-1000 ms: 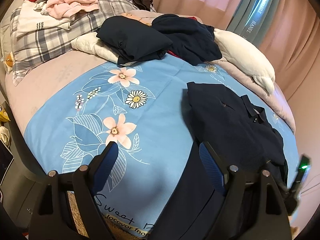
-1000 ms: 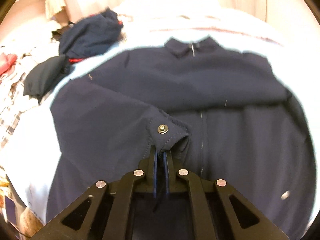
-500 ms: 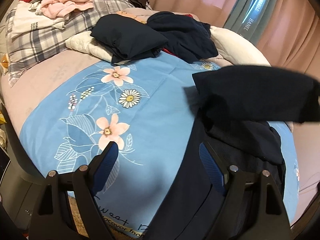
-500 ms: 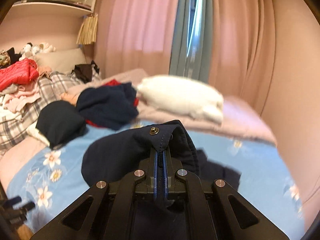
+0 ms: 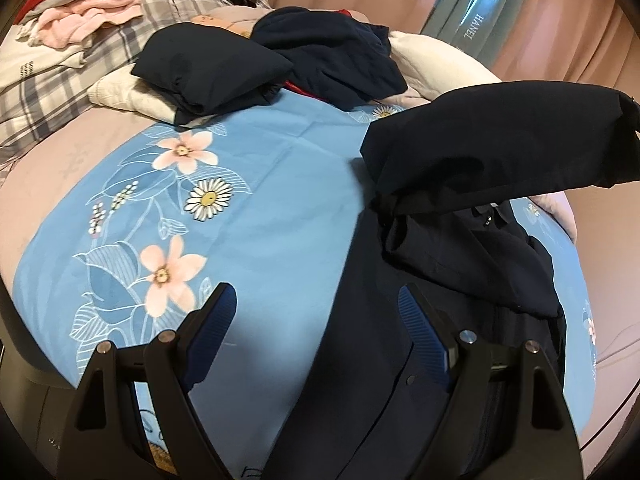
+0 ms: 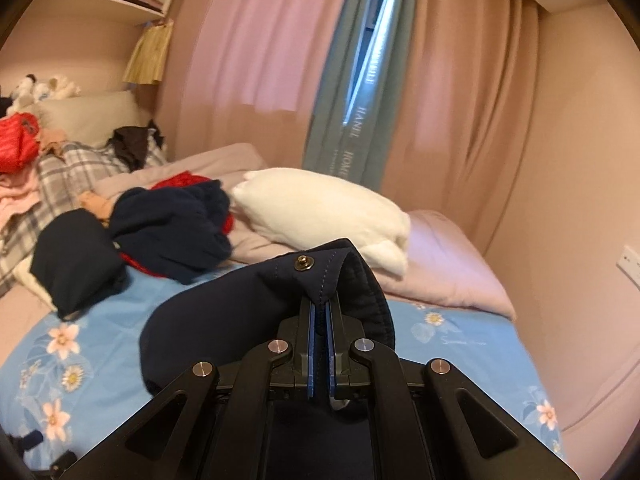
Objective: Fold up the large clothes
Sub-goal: 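Grasp the navy jacket's side edge by the snap with the right gripper and lift, then fold the lifted side over the jacket body and open the right gripper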
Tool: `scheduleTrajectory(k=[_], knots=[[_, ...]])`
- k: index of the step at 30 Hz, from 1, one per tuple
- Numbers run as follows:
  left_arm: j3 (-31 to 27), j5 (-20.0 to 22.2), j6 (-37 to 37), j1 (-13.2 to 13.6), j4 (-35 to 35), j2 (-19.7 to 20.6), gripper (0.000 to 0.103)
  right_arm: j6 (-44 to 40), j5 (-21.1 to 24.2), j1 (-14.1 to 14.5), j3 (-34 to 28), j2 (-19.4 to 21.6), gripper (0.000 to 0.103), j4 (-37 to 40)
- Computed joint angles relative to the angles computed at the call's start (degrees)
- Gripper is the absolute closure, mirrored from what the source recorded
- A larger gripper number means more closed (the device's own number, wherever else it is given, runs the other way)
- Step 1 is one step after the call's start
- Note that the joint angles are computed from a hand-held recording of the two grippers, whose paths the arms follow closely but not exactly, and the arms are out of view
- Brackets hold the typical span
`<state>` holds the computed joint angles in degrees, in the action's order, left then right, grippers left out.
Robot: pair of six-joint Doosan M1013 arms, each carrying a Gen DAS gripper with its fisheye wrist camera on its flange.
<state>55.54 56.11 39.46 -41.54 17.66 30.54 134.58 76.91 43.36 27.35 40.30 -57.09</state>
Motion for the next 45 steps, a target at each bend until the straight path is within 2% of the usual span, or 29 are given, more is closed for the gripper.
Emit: scheduleTrajectory(k=[17,37,45], knots=[[-7.01,3.52,4.28,-0.53,-1.52,5.08,0.020,6.51,2.48,-2.86,7.51,-3.46,0.098,2.59],[-10.80,8.73,6.63,-1.23,-2.50,8.27,0.020,13.92,5.00,-6.90,18.74,-6.56,0.098,9.60],[-12.18,10.42,7.37,-1.27,-2.90,9.28,0.020,15.60,6.89,-7.80,20.79,-6.64,0.098,10.73]])
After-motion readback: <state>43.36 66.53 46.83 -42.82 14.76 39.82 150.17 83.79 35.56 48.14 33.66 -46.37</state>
